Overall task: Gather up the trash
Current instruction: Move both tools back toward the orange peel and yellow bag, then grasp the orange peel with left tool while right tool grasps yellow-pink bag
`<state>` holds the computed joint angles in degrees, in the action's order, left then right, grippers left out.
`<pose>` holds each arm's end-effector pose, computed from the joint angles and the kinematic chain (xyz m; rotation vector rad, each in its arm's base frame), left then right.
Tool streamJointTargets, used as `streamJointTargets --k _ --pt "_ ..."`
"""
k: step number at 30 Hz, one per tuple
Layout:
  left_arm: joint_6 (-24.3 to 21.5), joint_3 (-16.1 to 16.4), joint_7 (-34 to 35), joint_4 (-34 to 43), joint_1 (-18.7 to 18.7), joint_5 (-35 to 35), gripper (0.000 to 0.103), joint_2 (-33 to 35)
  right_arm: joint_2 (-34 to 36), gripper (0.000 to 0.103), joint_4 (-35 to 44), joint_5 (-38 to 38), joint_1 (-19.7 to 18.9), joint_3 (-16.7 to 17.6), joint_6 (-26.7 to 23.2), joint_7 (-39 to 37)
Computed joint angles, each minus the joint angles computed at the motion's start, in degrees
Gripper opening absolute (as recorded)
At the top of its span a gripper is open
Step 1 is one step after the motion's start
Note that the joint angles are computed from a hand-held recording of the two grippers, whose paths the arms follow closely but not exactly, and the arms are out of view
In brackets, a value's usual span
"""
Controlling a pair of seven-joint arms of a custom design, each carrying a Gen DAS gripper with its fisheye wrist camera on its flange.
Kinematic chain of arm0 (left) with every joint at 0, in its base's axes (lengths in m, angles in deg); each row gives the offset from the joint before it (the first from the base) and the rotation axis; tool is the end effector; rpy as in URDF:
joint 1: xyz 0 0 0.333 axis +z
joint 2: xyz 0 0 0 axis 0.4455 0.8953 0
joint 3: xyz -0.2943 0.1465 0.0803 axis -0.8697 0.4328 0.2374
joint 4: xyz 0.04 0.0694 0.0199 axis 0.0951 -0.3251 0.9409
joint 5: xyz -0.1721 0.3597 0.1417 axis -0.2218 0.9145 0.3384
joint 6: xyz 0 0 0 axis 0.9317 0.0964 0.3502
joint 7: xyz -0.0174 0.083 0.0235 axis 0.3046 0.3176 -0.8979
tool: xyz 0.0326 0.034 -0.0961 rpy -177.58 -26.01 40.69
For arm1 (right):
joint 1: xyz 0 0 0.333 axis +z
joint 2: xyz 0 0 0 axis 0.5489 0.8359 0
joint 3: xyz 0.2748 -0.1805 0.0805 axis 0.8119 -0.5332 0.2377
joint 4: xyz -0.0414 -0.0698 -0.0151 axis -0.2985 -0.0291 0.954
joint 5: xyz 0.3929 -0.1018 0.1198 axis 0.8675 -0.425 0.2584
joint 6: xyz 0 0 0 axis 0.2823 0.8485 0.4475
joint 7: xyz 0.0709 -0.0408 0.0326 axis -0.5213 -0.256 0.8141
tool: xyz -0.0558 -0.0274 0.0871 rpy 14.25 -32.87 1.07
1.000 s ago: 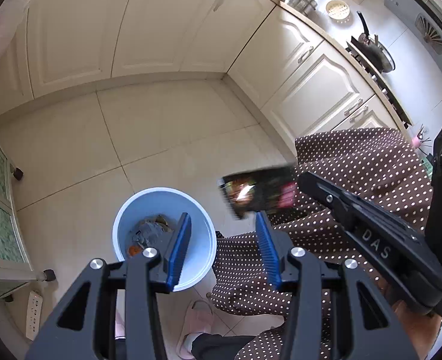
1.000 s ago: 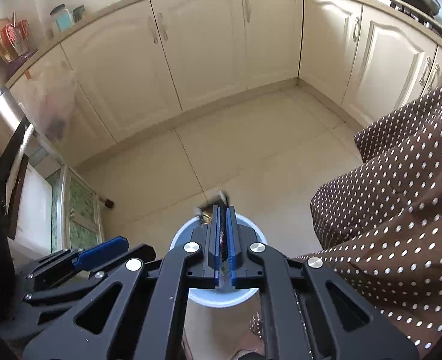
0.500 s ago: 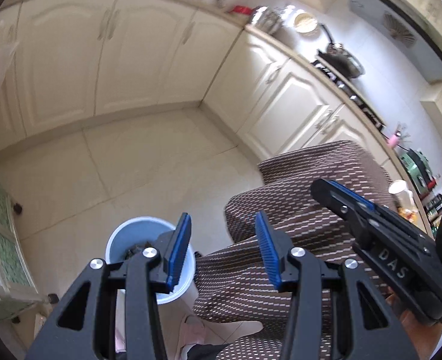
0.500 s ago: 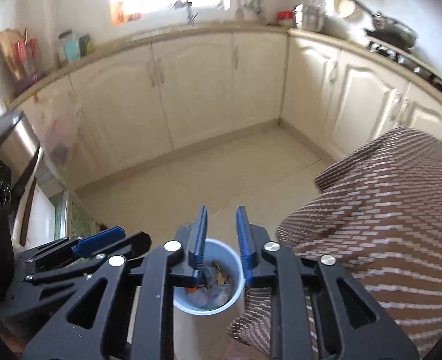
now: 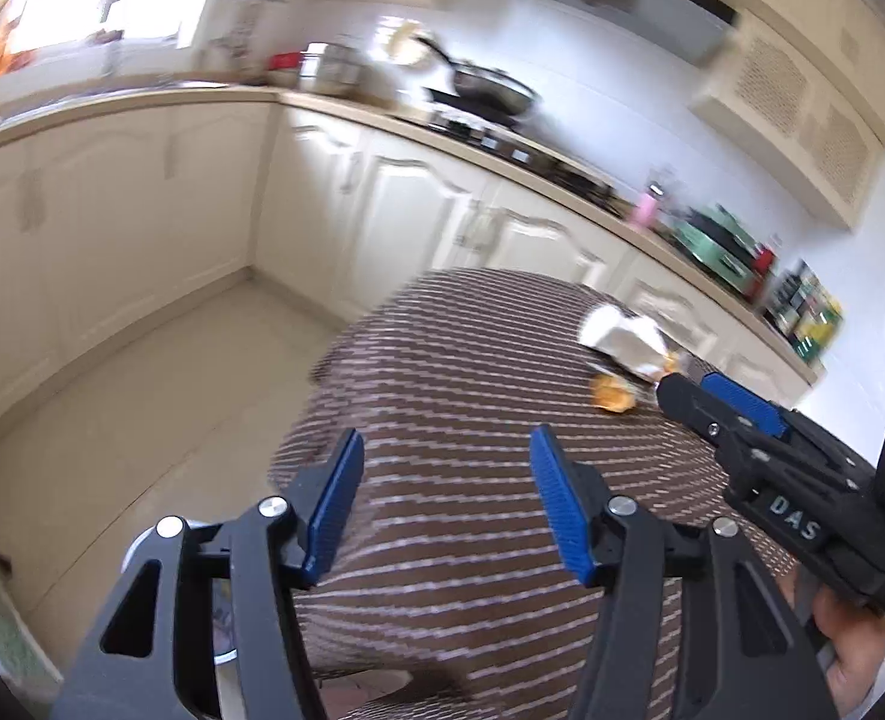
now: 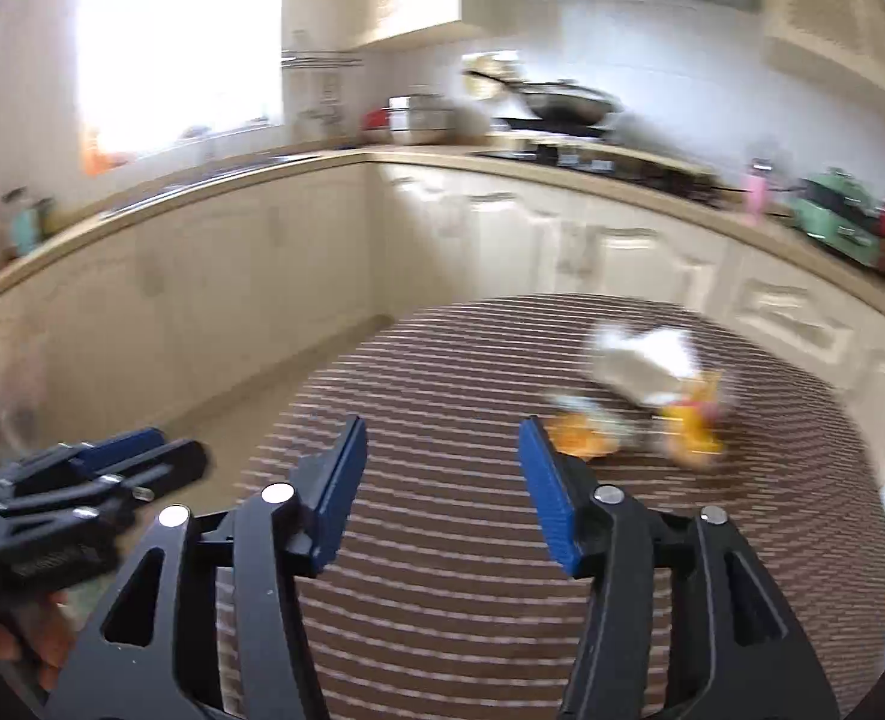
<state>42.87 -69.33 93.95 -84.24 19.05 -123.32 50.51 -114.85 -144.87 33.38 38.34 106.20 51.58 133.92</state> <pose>0.4737 -0.0273 0.5804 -1.2610 2.3981 -1.4217 0.3495 0.2529 0.5980 -1.3295 1.9649 -1.0584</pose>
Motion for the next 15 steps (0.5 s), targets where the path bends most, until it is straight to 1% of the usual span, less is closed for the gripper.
streamJointTargets --k 2,4,7,8,9,12,15 --pt "0.24 -2.4 -0.24 -0.68 -1.57 1.03 0.062 -0.83 -4.56 0.054 -3.9 1.81 0.88 -2.56 -1.27 -0.6" --pt "2.03 -5.27 -1.86 -0.86 -3.13 3.48 0.062 -0.65 -8.35 0.054 -7.06 3.83 1.02 -4.19 -2.14 -1.39" --pt "3.81 -7.59 -3.08 -0.38 -6.72 5.35 0.062 0.6 -13.79 0.054 -11.73 5.81 -0.14 -5.92 -2.54 -3.31" --pt "4.34 -7.88 -3.24 -0.64 -7.61 5.76 0.062 0.8 -15.05 0.054 -12.77 6.58 -0.45 -6.39 -2.22 -4.19" --pt "5.15 -8.89 -4.01 -0.28 -8.58 6.71 0.062 1.5 -16.3 0.054 -13.93 7.31 -0.91 -6.96 -1.83 -5.12" --pt "7.89 -10.93 -6.52 0.88 -10.74 9.66 0.062 3.81 -17.47 0.055 -15.39 9.17 -2.76 -7.04 -1.16 -7.52" --pt "9.17 -11.91 -8.55 2.84 -12.18 12.24 0.062 6.78 -18.08 0.058 -16.61 10.62 -4.5 -7.46 -0.06 -9.87"
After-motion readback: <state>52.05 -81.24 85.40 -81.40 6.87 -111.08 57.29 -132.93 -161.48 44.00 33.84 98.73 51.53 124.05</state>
